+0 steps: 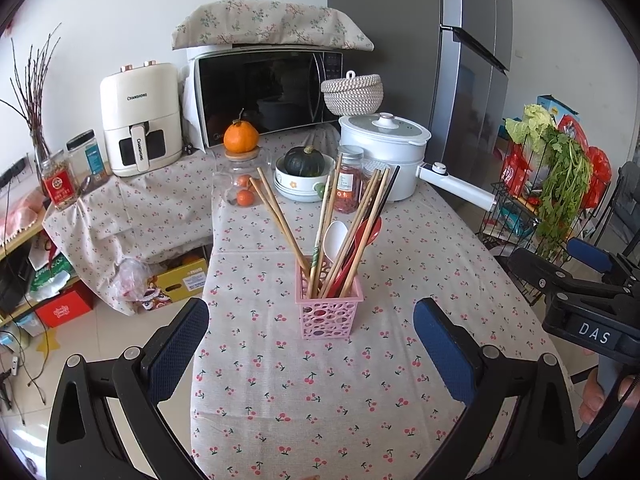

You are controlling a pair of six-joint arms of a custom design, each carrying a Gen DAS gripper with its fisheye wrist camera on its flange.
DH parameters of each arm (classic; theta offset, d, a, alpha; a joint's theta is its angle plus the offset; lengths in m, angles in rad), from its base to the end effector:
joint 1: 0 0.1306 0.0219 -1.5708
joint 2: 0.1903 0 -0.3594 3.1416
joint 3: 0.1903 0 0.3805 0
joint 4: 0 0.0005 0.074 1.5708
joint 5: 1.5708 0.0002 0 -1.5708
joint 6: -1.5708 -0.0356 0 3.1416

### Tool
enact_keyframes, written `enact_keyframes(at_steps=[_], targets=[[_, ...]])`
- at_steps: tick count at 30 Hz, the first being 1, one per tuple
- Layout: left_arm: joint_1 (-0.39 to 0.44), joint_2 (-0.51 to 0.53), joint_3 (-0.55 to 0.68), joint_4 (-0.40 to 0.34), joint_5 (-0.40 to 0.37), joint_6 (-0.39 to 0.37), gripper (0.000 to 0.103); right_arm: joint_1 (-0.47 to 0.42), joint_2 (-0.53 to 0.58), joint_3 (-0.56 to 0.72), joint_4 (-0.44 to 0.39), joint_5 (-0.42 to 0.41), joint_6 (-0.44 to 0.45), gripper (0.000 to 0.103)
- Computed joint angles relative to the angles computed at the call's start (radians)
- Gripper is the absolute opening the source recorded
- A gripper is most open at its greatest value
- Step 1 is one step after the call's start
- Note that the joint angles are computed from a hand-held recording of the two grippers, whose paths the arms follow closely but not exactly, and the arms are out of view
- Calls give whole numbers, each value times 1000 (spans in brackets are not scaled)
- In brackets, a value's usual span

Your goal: Organize utensils

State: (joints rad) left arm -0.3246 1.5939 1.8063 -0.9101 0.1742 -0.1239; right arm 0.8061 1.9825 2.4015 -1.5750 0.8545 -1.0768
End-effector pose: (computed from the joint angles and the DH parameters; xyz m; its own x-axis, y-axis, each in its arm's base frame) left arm 0.5224 -0.1828 0.4918 -0.5499 0.3135 -0.7742 0.5119 0.8589 -0.0158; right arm 0.4435 0.4227 0.4924 -0.5323 0.2802 -0.7988 0.4330 0.9010 0.0275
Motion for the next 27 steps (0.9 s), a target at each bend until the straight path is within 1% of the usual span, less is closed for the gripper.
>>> enact_keyframes(at_steps=[15,27], targets=[[0,2,-4,10,-8,-1,103,2,-14,-13,2,13,-10,103],[0,2,-5,11,-5,-2,103,-2,-13,-14,1,3,-12,103]])
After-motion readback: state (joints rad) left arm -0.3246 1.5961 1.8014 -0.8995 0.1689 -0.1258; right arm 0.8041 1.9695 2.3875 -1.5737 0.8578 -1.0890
